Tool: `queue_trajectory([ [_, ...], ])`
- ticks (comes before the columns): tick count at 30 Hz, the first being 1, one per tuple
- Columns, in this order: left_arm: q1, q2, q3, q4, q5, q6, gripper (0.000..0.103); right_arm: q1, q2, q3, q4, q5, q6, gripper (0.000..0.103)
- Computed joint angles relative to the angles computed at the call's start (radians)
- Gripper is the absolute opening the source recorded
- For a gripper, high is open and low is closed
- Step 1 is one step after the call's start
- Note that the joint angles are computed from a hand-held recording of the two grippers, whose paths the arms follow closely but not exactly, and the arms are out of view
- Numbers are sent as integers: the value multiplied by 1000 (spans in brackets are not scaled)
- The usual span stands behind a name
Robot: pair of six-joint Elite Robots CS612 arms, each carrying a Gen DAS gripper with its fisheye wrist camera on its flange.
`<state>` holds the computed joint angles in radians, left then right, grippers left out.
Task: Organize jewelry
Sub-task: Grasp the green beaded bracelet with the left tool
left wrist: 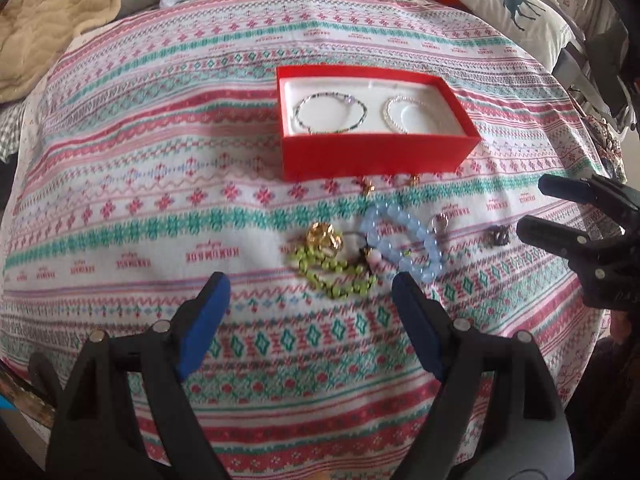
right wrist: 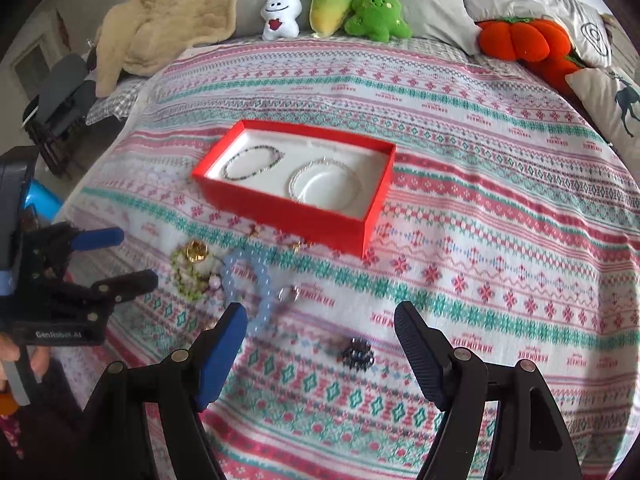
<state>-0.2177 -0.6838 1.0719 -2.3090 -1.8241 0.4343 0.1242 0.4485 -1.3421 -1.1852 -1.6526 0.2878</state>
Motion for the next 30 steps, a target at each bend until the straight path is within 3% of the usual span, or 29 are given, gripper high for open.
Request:
queue_trajectory([
  [8,14,-10,50,-38,24,18,83,12,29,-43,45,-11,-23,78],
  [15,22,-2,69,-65,-11,36,83,10,55,-66,85,-27,-20,78],
  [23,28,17,42,-42,-115,42,82,1,62,-69,106,-36,-2,78],
  [30,21,20,33,-20,-156,51,53,-2,55,-48,124,-29,9,78],
])
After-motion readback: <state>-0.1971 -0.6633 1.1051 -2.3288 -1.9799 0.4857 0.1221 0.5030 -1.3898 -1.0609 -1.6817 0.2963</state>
